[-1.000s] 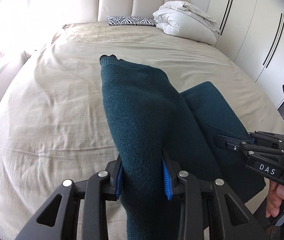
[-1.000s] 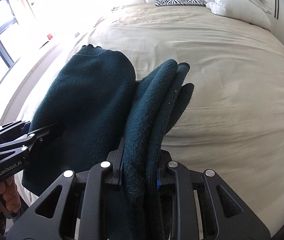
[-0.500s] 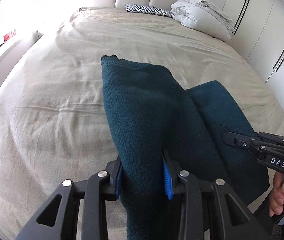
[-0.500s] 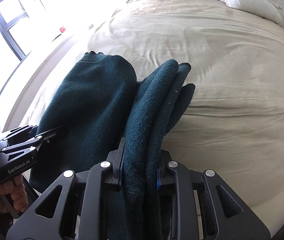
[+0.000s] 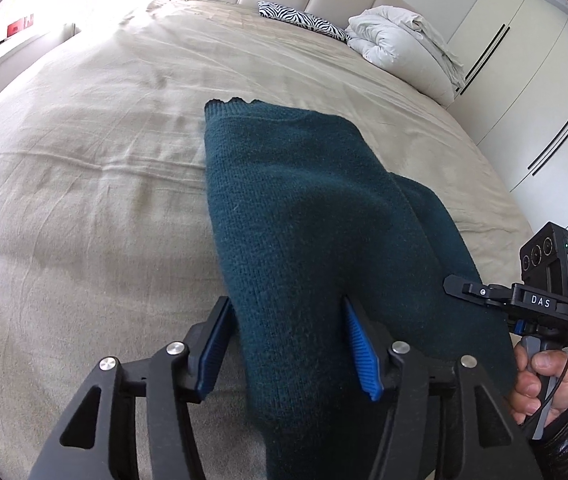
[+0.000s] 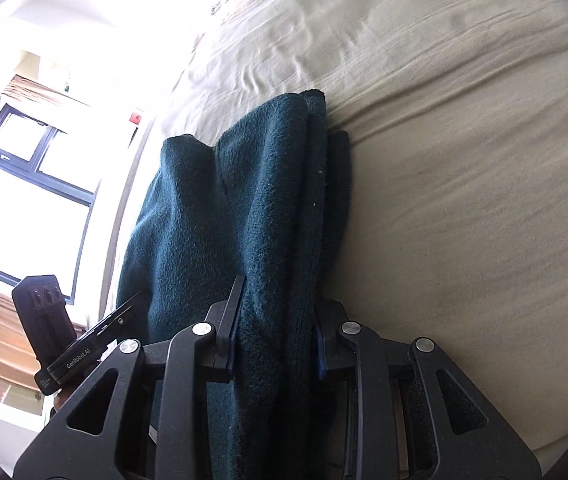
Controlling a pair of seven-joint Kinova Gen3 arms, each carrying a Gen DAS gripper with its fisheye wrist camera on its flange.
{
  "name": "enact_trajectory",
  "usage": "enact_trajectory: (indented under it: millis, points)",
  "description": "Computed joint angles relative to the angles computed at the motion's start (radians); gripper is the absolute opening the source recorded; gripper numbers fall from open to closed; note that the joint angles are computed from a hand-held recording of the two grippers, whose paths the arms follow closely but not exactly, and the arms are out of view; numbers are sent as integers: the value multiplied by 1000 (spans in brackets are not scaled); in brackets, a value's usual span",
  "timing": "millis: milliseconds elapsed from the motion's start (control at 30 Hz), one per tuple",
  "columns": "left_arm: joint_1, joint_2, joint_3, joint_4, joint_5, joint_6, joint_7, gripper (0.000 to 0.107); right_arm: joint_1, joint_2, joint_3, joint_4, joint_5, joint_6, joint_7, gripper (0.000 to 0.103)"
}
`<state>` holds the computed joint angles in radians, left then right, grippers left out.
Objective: Fold small clothes
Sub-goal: 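Lay the stack flat and open both grippers over the sweater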
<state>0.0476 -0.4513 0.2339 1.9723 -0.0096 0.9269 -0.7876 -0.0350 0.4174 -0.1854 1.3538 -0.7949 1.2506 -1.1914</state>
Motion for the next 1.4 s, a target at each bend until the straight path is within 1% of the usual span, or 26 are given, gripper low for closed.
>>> enact_trajectory:
  millis: [67,167,233,267,333,400,467,500,567,667,733,833,900,933,1000,1067,1100,1167,1233,1333,1400]
  points:
    - [6,-20,-16,23,19,-26,2,61,25,-2,-7,30,-37,4,29,25]
    - [2,-43,-17,45,35,-45,13,62,25,5,-7,37,-61,-2,33,26]
    - [-2,-59,-13,50,44,-45,21,62,26,-9,0,43,-61,-2,21,30]
    - [-4,-71,-11,53,47,-41,26,62,21,-20,7,42,-49,-6,6,32]
    - [-11,-88,-8,54,53,-35,36,62,6,-47,26,37,-13,-49,-20,41]
    - [-16,-104,-10,51,61,-25,44,62,-12,-77,48,17,48,-79,-69,44]
    - [-35,-133,-3,48,61,-11,65,62,-12,-94,61,-4,66,-86,-99,45]
    - [-45,-154,0,48,57,-2,72,62,3,-105,50,-7,58,-86,-92,45]
    - [-69,-188,9,38,46,15,86,62,32,-118,35,-16,10,-53,-52,45]
    - [-78,-221,5,17,42,15,76,62,35,-132,11,-23,-54,-6,14,45]
    - [-61,-216,1,6,51,-12,47,63,23,-118,1,-34,-91,34,34,45]
    - [-34,-169,14,-5,69,-46,1,64,-17,-105,2,-19,-78,51,10,45]
    - [-35,-130,49,-10,71,-44,-2,64,-38,-93,9,-3,-49,56,-16,45]
    - [-43,-116,73,-12,61,-34,4,64,-40,-85,12,9,-45,57,-19,43]
    - [-53,-100,105,-9,45,-26,22,64,-18,-72,9,47,-82,45,12,42]
    - [-45,-95,107,-3,31,-35,22,64,9,-63,6,72,-130,47,44,40]
    - [-40,-93,105,-1,26,-36,20,64,11,-63,7,74,-134,47,50,40]
    - [-37,-95,104,1,19,-39,25,64,5,-68,11,68,-124,45,46,40]
    - [-41,-108,112,5,14,-37,40,64,-6,-83,14,55,-104,45,35,43]
    - [-40,-138,121,2,6,-37,49,66,6,-104,9,34,-109,96,64,45]
    - [-40,-151,128,8,5,-38,49,67,21,-120,10,50,-136,126,103,45]
